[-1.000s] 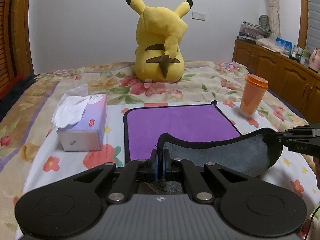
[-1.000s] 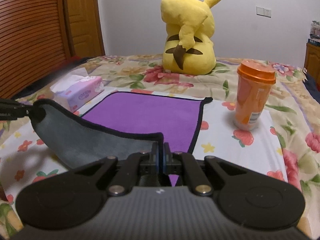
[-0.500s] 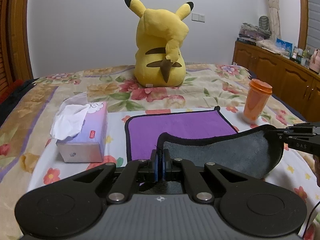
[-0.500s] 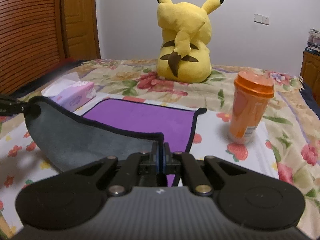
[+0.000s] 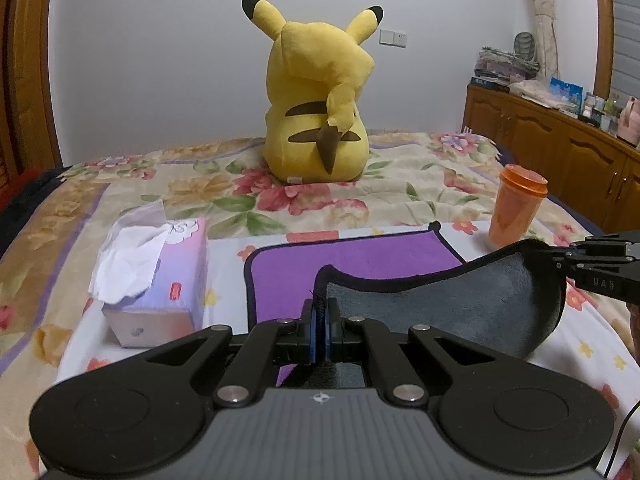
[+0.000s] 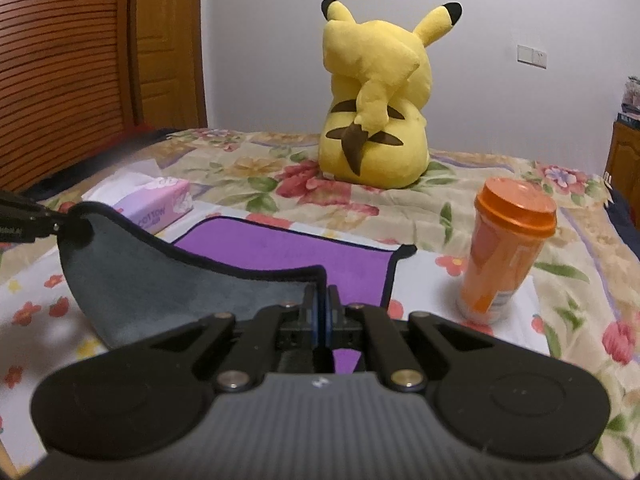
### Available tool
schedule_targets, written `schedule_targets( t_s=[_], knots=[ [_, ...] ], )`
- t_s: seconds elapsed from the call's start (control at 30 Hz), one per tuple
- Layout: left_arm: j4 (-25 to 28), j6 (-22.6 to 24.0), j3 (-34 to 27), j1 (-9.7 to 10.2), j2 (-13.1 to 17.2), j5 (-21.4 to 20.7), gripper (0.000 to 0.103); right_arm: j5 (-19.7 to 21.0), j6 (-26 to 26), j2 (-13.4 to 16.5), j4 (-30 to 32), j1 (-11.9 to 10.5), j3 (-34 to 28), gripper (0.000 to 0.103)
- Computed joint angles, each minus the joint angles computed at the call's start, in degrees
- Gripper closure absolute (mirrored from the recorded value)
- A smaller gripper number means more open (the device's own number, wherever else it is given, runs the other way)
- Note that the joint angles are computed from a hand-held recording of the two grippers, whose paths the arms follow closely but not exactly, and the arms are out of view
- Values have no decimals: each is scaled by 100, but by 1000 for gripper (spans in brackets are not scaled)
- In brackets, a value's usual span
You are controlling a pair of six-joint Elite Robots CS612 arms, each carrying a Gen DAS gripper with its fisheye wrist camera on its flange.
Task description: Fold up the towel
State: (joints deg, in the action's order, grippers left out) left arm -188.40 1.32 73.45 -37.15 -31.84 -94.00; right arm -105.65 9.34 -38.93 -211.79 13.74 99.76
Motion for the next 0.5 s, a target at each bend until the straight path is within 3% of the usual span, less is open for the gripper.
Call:
schedule_targets(
  t_s=[0.5],
  knots=[
    [203, 43, -624, 5, 229, 120, 96, -76, -389, 80, 21, -104, -319, 99]
  ],
)
